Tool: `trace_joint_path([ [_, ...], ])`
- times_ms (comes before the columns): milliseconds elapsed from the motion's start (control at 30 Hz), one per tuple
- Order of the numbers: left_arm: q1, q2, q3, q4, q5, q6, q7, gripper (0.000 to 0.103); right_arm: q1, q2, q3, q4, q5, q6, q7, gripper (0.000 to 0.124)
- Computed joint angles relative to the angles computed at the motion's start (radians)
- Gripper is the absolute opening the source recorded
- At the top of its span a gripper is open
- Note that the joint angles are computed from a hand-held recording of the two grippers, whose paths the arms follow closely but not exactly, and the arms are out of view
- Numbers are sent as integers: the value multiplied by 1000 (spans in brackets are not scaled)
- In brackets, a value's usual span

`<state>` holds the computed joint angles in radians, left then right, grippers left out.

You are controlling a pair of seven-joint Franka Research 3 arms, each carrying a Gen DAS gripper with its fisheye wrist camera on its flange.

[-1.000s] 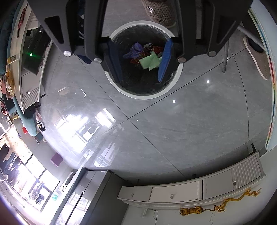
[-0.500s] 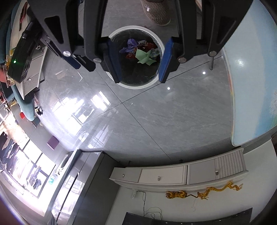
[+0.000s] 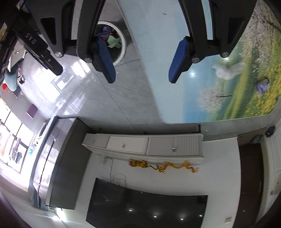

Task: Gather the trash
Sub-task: 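Move both open tools back over the last trash on the table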

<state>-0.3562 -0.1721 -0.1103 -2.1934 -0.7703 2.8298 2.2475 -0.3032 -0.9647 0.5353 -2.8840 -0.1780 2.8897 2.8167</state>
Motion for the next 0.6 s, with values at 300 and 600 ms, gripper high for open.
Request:
trace_joint_path([
  [300,54,-103,80,-106,167,197,-174,61,-51,51,128,147,-54,0,30,103],
  [600,37,-180,186,-226,279,330,-294,62,-98,102,224,238,-112,10,64,103],
])
